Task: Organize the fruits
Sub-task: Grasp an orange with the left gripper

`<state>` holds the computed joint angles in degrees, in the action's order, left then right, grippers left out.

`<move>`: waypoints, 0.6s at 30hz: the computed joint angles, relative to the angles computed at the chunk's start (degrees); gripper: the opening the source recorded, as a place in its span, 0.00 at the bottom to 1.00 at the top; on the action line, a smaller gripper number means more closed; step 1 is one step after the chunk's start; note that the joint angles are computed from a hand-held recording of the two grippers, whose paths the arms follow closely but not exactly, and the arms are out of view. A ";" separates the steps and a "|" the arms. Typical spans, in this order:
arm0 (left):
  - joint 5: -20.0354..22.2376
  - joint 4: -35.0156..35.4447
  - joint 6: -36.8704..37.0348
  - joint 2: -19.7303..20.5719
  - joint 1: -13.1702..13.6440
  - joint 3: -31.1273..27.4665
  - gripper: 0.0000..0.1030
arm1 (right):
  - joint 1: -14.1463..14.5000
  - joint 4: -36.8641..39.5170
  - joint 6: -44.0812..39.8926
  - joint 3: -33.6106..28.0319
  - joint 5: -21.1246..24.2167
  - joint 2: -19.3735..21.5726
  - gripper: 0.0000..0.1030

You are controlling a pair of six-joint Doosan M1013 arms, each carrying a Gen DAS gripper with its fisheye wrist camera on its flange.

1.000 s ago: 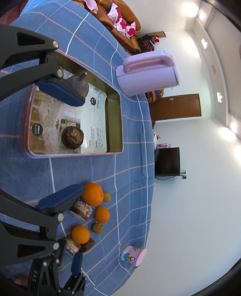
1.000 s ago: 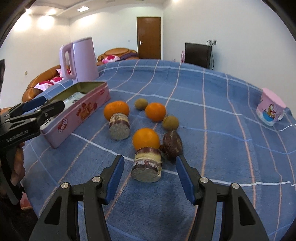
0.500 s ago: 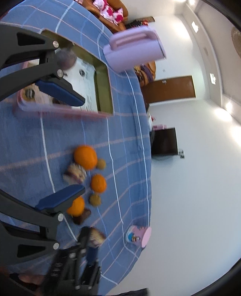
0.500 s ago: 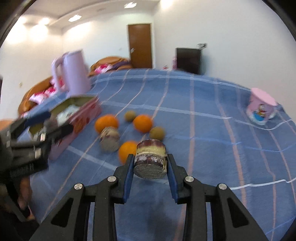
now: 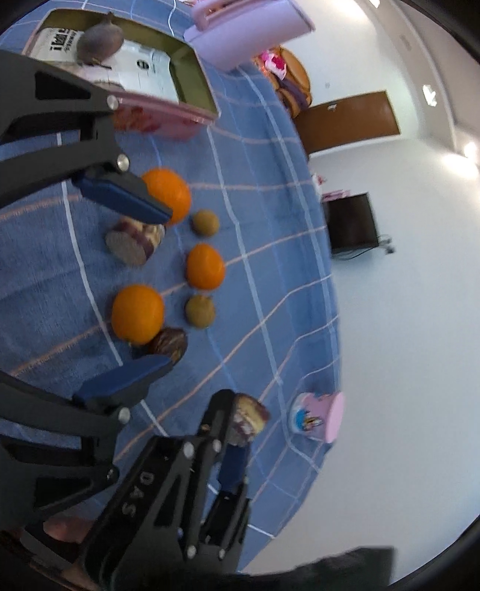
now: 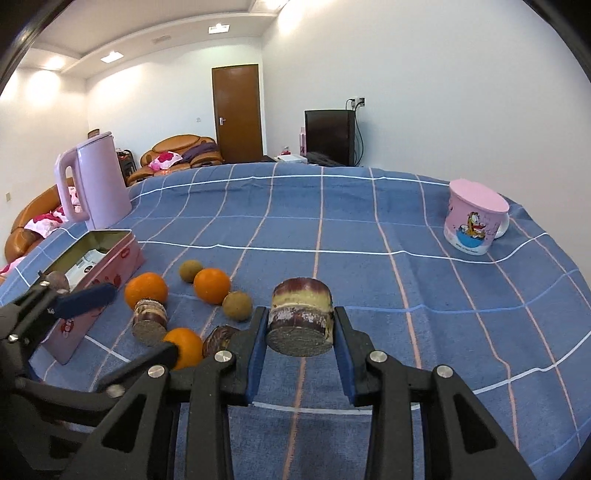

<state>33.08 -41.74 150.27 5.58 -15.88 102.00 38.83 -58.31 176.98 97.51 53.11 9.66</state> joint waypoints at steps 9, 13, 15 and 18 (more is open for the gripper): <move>2.65 3.01 -0.45 0.19 -0.78 -0.39 0.62 | -0.52 0.19 0.20 0.16 -1.53 -0.05 0.35; 6.39 4.63 -2.23 1.01 -0.67 -1.55 0.50 | -0.54 0.26 0.18 0.13 -1.56 -0.03 0.35; 7.05 4.12 -3.03 1.28 -0.35 -1.85 0.45 | -0.53 0.06 0.25 0.18 -1.60 -0.05 0.35; 7.14 3.24 -3.30 1.42 0.07 -2.00 0.39 | -0.43 -0.25 0.33 0.12 -1.54 0.08 0.35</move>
<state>40.22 -38.50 146.97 7.00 -15.81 100.01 38.39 -58.56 177.32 97.63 51.57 9.75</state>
